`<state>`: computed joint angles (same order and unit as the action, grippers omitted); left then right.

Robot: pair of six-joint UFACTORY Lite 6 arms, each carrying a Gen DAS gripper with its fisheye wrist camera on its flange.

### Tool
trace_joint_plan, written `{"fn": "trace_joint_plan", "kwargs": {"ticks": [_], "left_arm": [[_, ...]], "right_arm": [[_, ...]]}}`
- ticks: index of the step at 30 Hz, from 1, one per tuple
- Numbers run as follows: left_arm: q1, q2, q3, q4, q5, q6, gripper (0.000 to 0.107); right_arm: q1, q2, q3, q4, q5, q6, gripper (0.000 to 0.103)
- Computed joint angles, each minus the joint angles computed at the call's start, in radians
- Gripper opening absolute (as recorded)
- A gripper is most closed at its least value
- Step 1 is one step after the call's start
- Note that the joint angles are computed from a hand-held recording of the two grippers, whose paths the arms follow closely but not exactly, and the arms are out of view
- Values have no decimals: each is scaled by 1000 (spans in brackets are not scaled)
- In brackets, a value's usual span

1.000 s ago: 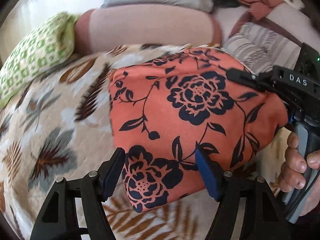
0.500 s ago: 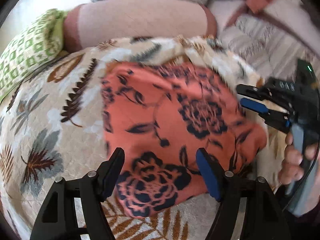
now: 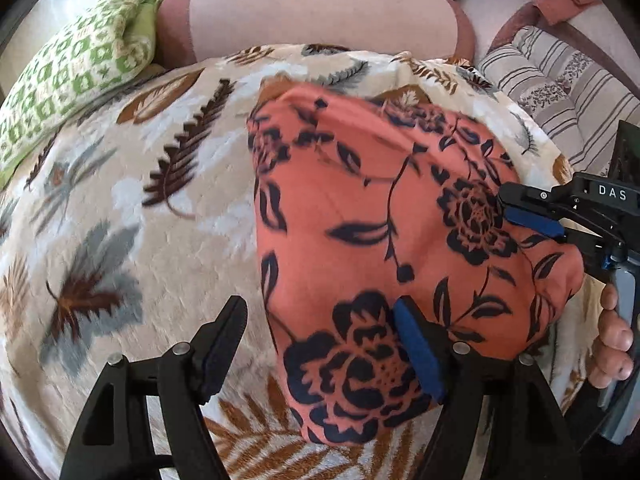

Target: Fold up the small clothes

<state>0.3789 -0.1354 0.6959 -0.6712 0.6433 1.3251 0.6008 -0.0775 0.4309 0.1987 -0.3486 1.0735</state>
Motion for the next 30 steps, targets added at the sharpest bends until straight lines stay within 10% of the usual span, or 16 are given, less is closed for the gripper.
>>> {"fn": "trace_joint_plan", "kwargs": {"ticks": [9,11,13,17,30], "left_arm": [[-225,332,438,70,-91,-292,76],[-272,445,531,121,-132,-376,76],[-331,561,622,246,-184,-530,76],[-385,686,696,428,-181,-735,77],[-75,71,191,35,-65,-137,77]], "right_arm": [[-35,-38,73,-8,-11,-75,30],[-88,9,96,-132,-45,61,40],[-132,20,67,-175,-93,135,77],[-213,154,85,-368,-185,328,77],[-62,-171,-38,-294,-136,170,77]]}}
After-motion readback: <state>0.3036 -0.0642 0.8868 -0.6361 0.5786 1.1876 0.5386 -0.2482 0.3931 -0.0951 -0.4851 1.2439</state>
